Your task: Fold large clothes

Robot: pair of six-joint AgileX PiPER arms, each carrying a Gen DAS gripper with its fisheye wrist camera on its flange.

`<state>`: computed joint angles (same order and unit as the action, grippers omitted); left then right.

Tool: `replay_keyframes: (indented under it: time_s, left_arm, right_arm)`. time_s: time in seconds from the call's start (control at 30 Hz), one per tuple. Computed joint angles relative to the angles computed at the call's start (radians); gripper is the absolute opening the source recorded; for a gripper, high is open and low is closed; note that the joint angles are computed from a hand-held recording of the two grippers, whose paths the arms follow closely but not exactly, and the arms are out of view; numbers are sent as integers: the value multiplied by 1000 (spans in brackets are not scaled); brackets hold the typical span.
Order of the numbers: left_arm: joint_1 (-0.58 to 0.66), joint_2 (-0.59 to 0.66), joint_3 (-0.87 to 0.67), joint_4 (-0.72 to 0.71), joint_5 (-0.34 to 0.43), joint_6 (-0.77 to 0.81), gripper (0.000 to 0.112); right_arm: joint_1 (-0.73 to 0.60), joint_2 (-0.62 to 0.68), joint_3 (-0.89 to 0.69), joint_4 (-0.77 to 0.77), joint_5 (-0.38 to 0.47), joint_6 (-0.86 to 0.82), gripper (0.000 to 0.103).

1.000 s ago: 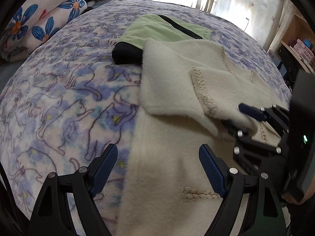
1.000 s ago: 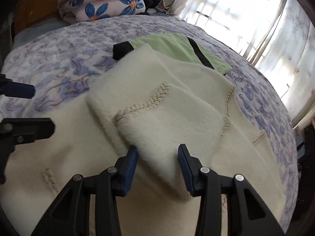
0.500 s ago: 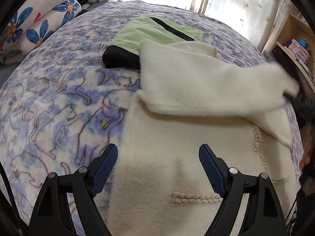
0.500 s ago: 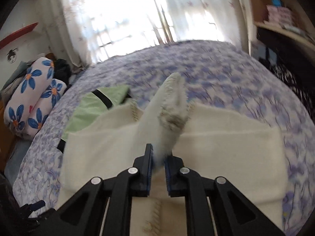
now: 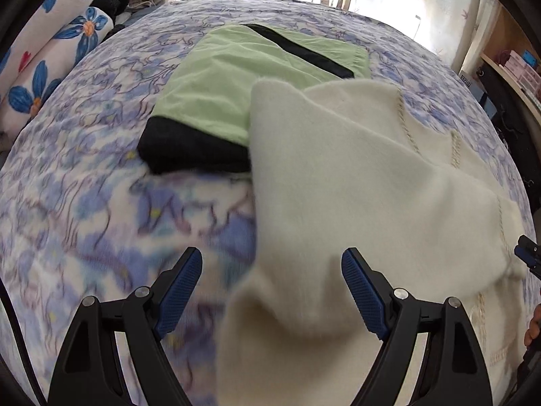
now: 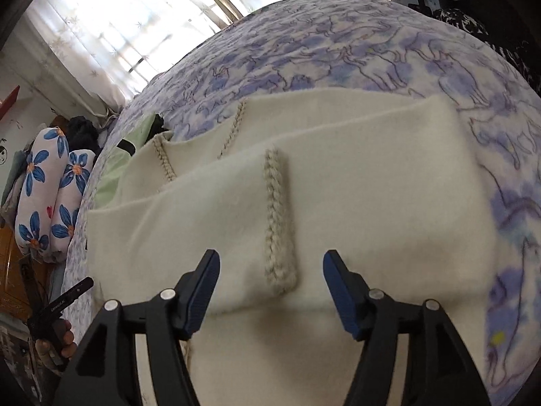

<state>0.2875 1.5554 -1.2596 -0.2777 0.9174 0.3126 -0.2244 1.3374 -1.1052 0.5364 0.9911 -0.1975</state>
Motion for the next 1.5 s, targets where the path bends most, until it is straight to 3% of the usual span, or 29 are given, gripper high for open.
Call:
replay_keyframes:
  time_s: [0.23, 0.27, 0.3, 0.33, 0.37, 0.43, 0.57, 0.63, 0.73, 0.8, 0.87, 1.0, 1.07, 1.2, 1.27, 1.37, 1.43, 1.5]
  left_arm:
    - [-44, 208, -204, 0, 7, -76, 80]
    - [-46, 224, -221, -8, 6, -76, 73]
    - [-45, 238, -239, -38, 15, -54, 46]
    - [-48, 259, -271, -56, 42, -41, 25]
    - [-59, 263, -279, -34, 34, -57, 23]
    - [-92, 250, -281, 29, 6, -102, 12]
    - [-90, 217, -253, 35, -74, -141, 11]
    - [-65, 246, -255, 3, -77, -141, 11]
    - [-61, 258, -232, 1, -109, -107, 16]
    - [-71, 238, -230, 46, -109, -137, 24]
    - [-84, 200, -218, 111, -108, -195, 28]
    - [-106, 28, -78, 158, -249, -201, 33]
    - [-120, -34, -45, 114, -235, -164, 37]
    - [-180, -73, -27, 19, -104, -160, 38]
    - [-257, -92, 32, 63, -123, -261, 38]
    - [-356, -123, 140, 115, -216, -386, 39]
    - [-408, -124, 190, 186, -262, -488, 52]
    - [-442, -104, 216, 250, -282, -567, 54]
  right_arm:
    - [105, 251, -198, -90, -99, 49, 64]
    - [112, 282, -216, -94, -102, 57, 63]
    - [121, 296, -217, -99, -116, 67, 60]
    - [133, 298, -211, -117, -141, 80, 43]
    - [152, 307, -222, -143, -151, 83, 17]
    - [186, 317, -250, -190, -153, 86, 16]
    - [221, 275, -239, -190, -267, 92, 16]
    - [233, 289, -245, -196, -300, 125, 16]
    - [291, 382, -300, -351, -248, 242, 20]
    - [292, 369, -284, -360, -252, 249, 23]
    - [279, 343, -288, -352, -203, 259, 25]
    - [289, 203, -194, -425, -223, 304, 25]
    - [302, 154, -159, -434, -214, 303, 26]
    - [361, 115, -116, -347, -176, 258, 26]
    - [435, 108, -100, -347, -183, 298, 26]
    - [535, 104, -89, -316, -211, 318, 26]
    - [592, 104, -79, -307, -238, 310, 26]
    - [645, 124, -85, -344, -245, 327, 26]
